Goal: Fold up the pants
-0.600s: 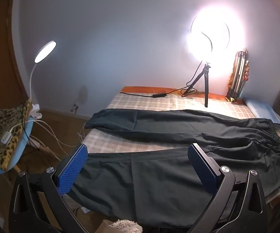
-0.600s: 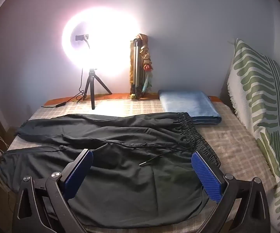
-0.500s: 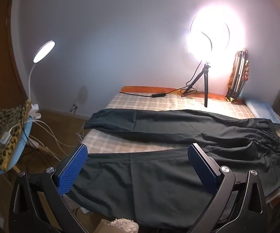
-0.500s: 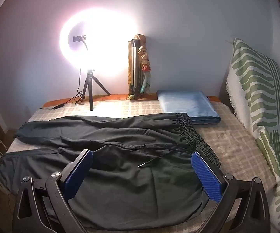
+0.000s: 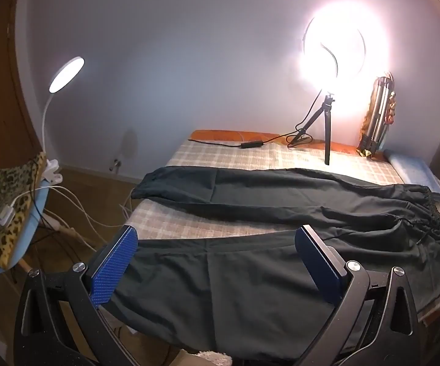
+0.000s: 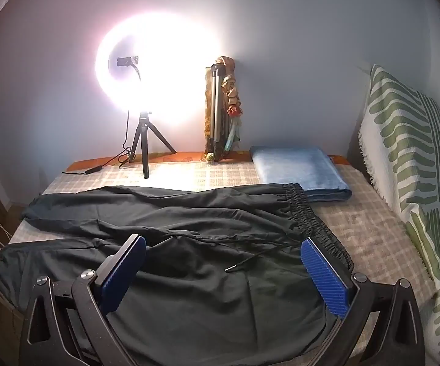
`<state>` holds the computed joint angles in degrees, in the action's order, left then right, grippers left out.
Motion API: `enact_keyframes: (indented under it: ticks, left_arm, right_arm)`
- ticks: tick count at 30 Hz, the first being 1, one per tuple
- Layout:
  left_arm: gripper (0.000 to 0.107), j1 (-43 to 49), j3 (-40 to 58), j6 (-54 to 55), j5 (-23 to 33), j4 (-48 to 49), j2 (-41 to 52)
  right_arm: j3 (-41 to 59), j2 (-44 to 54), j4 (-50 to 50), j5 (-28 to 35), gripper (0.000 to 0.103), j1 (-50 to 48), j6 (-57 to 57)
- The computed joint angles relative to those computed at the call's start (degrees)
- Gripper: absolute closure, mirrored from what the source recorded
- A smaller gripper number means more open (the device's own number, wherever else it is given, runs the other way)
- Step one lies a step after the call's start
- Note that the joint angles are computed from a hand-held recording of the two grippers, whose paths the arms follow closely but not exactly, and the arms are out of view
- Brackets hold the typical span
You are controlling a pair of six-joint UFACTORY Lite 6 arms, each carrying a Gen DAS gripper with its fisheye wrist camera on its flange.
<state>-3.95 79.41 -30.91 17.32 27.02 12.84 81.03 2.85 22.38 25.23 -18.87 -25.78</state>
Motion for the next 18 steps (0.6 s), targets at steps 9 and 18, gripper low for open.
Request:
enact_keyframes:
  ticks: [9,18]
  left_arm:
    - [0.004,-0.15,0.36,-1.68,0.02,1.33,0.2]
    - [0.004,-0.45,1.49,-1.59,0.67,0.96,1.0]
  right_arm:
    - [0.53,0.26,-1.82,-0.5,0.0,0.64,1.52]
    - [0.76,0.05,-0.98,-0.7,0.0,0.49,1.0]
